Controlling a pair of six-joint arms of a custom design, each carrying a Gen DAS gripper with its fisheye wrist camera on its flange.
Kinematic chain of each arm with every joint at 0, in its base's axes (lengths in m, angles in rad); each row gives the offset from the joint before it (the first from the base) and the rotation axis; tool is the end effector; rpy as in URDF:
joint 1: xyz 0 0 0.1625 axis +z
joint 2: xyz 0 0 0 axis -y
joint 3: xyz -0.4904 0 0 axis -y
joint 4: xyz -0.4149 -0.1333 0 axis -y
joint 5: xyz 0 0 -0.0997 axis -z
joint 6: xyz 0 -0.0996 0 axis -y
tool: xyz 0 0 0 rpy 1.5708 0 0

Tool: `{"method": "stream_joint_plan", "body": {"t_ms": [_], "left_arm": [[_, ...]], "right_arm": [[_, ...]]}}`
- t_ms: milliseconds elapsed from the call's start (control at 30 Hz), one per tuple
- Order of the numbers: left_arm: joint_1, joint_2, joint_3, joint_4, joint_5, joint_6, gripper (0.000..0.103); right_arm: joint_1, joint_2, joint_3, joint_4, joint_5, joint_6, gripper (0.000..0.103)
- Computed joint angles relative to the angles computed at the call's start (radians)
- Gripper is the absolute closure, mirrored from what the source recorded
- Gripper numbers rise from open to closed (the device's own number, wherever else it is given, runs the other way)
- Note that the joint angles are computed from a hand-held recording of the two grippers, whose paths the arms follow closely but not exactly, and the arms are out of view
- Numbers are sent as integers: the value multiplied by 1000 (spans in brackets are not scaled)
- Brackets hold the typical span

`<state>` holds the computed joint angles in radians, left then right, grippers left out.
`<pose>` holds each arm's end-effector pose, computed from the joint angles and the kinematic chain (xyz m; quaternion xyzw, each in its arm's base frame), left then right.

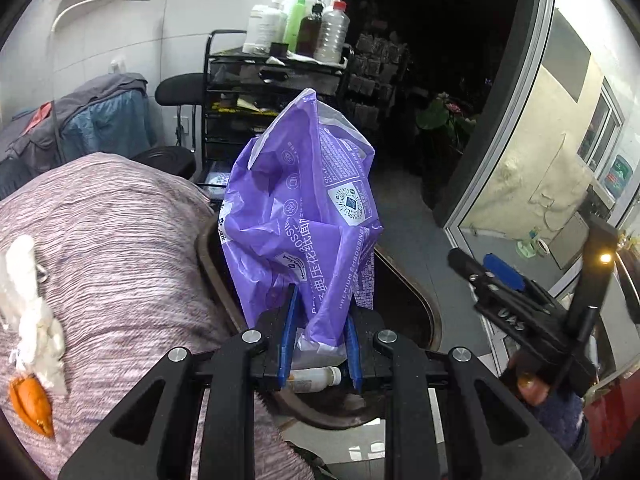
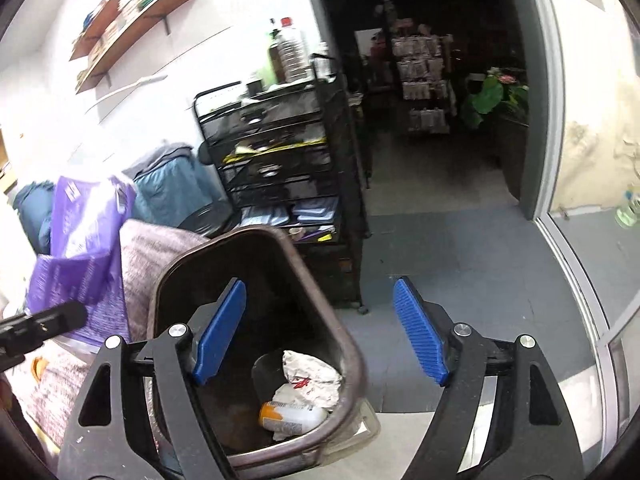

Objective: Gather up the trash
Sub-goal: 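Lower the purple bag into the bin and open the left tool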

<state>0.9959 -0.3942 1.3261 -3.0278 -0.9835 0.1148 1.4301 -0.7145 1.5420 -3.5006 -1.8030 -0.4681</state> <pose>-0.2920 -0.7974 -0.0040 0.2418 0.8954 -0.3056 0.2155 -0.0005 -0.7905 0.2236 0.0781 -0.8448 0.4667 0.2500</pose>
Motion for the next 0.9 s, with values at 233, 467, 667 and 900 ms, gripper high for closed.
{"method": "stream_joint_plan", "body": {"t_ms": [233, 467, 667, 900], "left_arm": [[9, 46, -84, 107, 3, -1, 82], [18, 76, -142, 183, 17, -17, 81], [16, 88, -146, 180, 64, -16, 42], [11, 82, -118, 86, 92, 9, 10]], "right_arm": [[-12, -16, 8, -16, -14, 31, 26], [-19, -19, 4, -12, -22, 48, 25], [-19, -17, -4, -4, -27, 57, 24], [-20, -20, -3, 0, -20, 68, 22]]}}
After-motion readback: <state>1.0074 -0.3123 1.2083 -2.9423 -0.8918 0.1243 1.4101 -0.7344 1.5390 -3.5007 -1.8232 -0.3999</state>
